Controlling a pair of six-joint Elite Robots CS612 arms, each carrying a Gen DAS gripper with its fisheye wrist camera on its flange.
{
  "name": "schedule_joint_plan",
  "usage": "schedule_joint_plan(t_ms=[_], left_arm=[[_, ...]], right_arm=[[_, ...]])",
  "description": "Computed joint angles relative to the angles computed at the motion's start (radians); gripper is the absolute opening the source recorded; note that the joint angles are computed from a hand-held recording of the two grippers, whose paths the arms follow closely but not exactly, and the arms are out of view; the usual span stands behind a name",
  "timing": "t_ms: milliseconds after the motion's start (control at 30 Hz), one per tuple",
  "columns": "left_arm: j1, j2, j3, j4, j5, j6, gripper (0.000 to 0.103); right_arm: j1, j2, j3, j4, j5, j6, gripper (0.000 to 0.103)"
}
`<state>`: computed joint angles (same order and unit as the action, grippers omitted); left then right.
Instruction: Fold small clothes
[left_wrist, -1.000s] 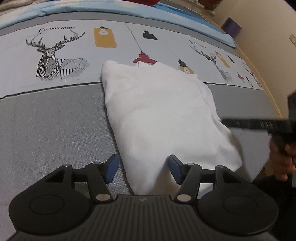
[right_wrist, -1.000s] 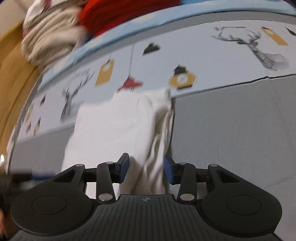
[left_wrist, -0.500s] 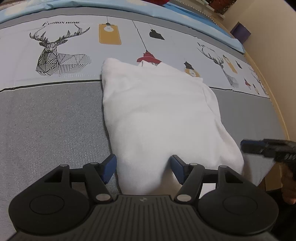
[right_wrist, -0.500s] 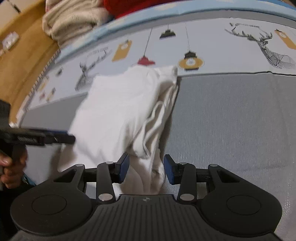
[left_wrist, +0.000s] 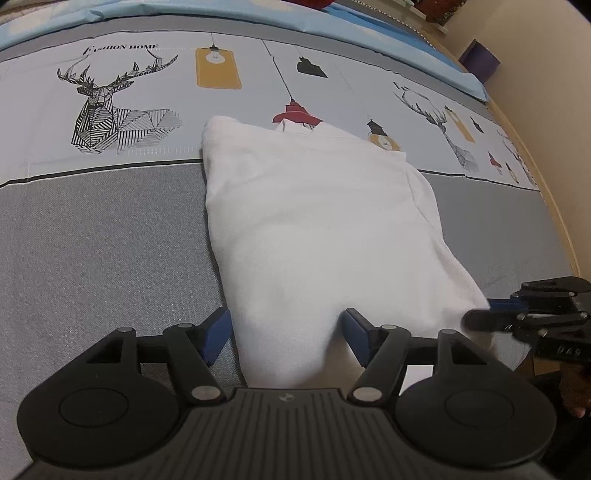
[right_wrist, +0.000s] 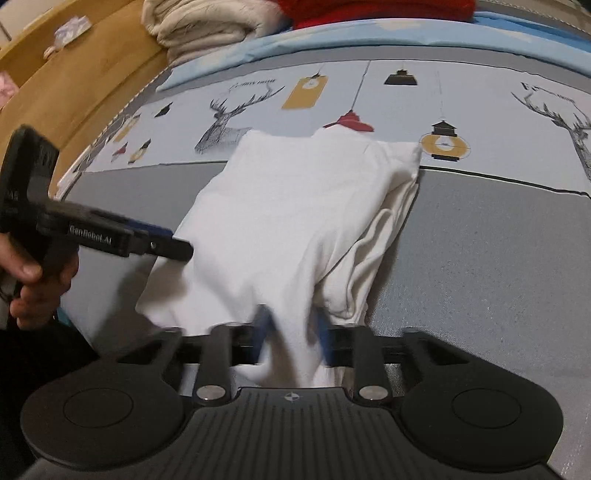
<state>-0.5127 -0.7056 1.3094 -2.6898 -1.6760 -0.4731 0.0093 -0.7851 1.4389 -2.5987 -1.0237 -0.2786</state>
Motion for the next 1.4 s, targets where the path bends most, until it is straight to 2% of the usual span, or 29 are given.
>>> schedule_joint_plan(t_ms=[67,200,267,300,367,400,500,567,600,633,667,700,733,800,867,1000,1200,1300,1333,1367,1400], left_arm=[[0.001,-0.001,0.001,-0.005,-0.003,0.000,0.072],[0.009,-0.008,0.012,-0.043,-0.028,-0.020,0.072],[0.013,-0.011,0.018,-0.062,-0.035,-0.032,0.072],[0.014,-0.011,0.015,-0.048,-0.040,-0.020,0.072],[0.011,-0.009,0.002,0.019,-0.046,0.023,0.072],[0.008,-0.005,-0.011,0.072,-0.044,0.051,0.072],[0.001,0.001,-0.028,0.161,-0.043,0.125,0.073],[-0.003,0.001,-0.033,0.180,-0.027,0.154,0.072],[-0.001,0.001,-0.033,0.175,-0.029,0.152,0.072],[0.002,0.001,-0.032,0.157,-0.039,0.137,0.072],[0.006,0.001,-0.027,0.129,-0.048,0.113,0.072],[0.012,0.002,-0.023,0.087,-0.058,0.071,0.073],[0.017,0.004,-0.021,0.052,-0.059,0.032,0.073],[0.026,0.011,-0.022,-0.006,-0.059,-0.061,0.073],[0.035,0.024,-0.036,-0.017,-0.064,-0.129,0.073],[0.044,0.061,-0.086,0.016,-0.067,-0.217,0.073],[0.052,0.102,-0.139,0.023,-0.084,-0.247,0.074],[0.055,0.122,-0.163,0.022,-0.091,-0.243,0.073],[0.054,0.128,-0.173,0.021,-0.088,-0.231,0.068],[0.053,0.132,-0.180,0.019,-0.082,-0.210,0.059],[0.050,0.134,-0.187,0.026,-0.063,-0.186,0.054]], right_arm=[[-0.008,-0.001,0.005,-0.016,0.037,0.014,0.008],[-0.030,-0.002,0.014,-0.046,0.122,0.058,0.005],[-0.028,0.001,0.001,0.013,0.088,0.044,0.005],[-0.022,0.003,-0.011,0.064,0.040,0.025,0.004],[-0.004,0.009,-0.033,0.145,-0.081,-0.025,0.004],[0.002,0.013,-0.041,0.168,-0.111,-0.038,0.005],[0.000,0.015,-0.051,0.190,-0.085,-0.028,0.005],[0.000,0.015,-0.060,0.207,-0.091,-0.027,0.006],[0.001,0.014,-0.061,0.197,-0.092,-0.018,0.015],[0.000,0.013,-0.057,0.175,-0.089,0.001,0.028],[-0.003,0.012,-0.050,0.123,-0.075,0.039,0.035],[-0.005,0.014,-0.046,0.074,-0.067,0.076,0.047],[-0.007,0.017,-0.039,0.013,-0.059,0.126,0.050],[-0.013,0.032,-0.049,-0.047,-0.025,0.225,0.050],[-0.012,0.053,-0.074,-0.058,-0.017,0.315,0.050],[0.006,0.094,-0.134,-0.038,-0.089,0.450,0.054],[0.019,0.153,-0.224,0.079,-0.136,0.583,0.056],[0.021,0.169,-0.244,0.079,-0.127,0.606,0.056],[0.022,0.173,-0.250,0.077,-0.127,0.605,0.054],[0.023,0.175,-0.253,0.074,-0.125,0.604,0.052],[0.024,0.179,-0.259,0.073,-0.120,0.605,0.043]])
